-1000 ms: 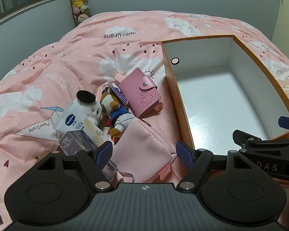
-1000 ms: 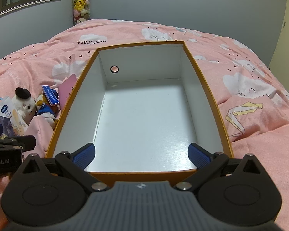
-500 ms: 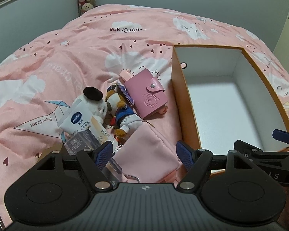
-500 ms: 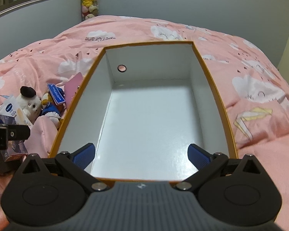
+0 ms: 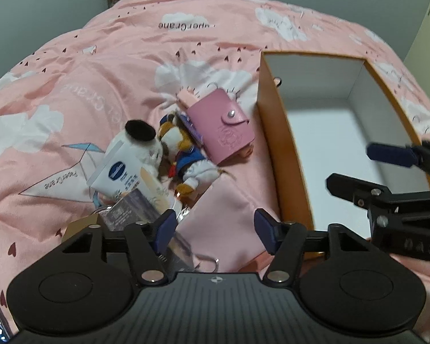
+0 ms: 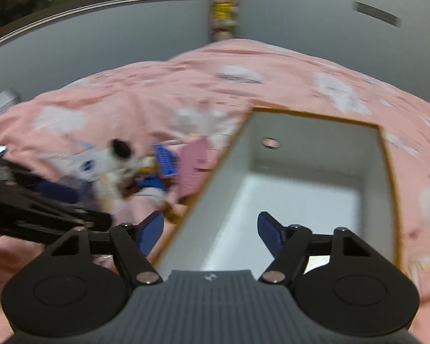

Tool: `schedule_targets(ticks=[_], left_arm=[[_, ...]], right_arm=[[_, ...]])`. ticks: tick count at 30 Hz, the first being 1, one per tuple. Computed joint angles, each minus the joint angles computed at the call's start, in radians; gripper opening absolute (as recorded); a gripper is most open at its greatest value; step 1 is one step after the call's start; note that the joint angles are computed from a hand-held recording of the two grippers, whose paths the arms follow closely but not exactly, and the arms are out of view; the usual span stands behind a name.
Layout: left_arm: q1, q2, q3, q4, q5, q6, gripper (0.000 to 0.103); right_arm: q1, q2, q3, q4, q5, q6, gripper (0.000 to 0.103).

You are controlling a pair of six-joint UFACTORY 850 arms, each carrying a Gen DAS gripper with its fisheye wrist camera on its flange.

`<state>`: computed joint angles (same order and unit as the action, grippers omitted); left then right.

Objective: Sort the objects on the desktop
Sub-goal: 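Move both tools toward the pile of items beside the white box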

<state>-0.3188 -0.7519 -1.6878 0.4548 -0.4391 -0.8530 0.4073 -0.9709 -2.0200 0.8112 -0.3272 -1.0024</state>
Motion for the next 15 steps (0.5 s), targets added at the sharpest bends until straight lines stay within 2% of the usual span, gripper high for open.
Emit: schedule_targets(ticks=[2,6,9,11,15], left_arm=[[0.002,-0.001,-0.001,0.004,-0.025,-0.002,0.062],[0.004,0.009,0.015,0.024,-0.03,-0.002,0.055],[-0.001,0.012,0.021,0.099,-0.044,-0.05,0.042],[0.0,0.024,0.039,0.148,-0.029,-0.101,0.042],[0.018,0.049,0.074,0.148,0.018,-0.126,0.042]], right_arm=[[0.009,-0.015,-0.024,0.027,-0.055,-0.101,0.067],[0.032,-0.051,-0.081,-0.022,-0.125,-0.188,0.064],[0.054,-0.083,-0.13,-0.111,-0.135,-0.2,0.063],[0.062,-0.096,-0.152,-0.14,-0.152,-0.241,0.063],[0.069,-0.112,-0.184,-0.181,-0.229,-0.358,0.062]])
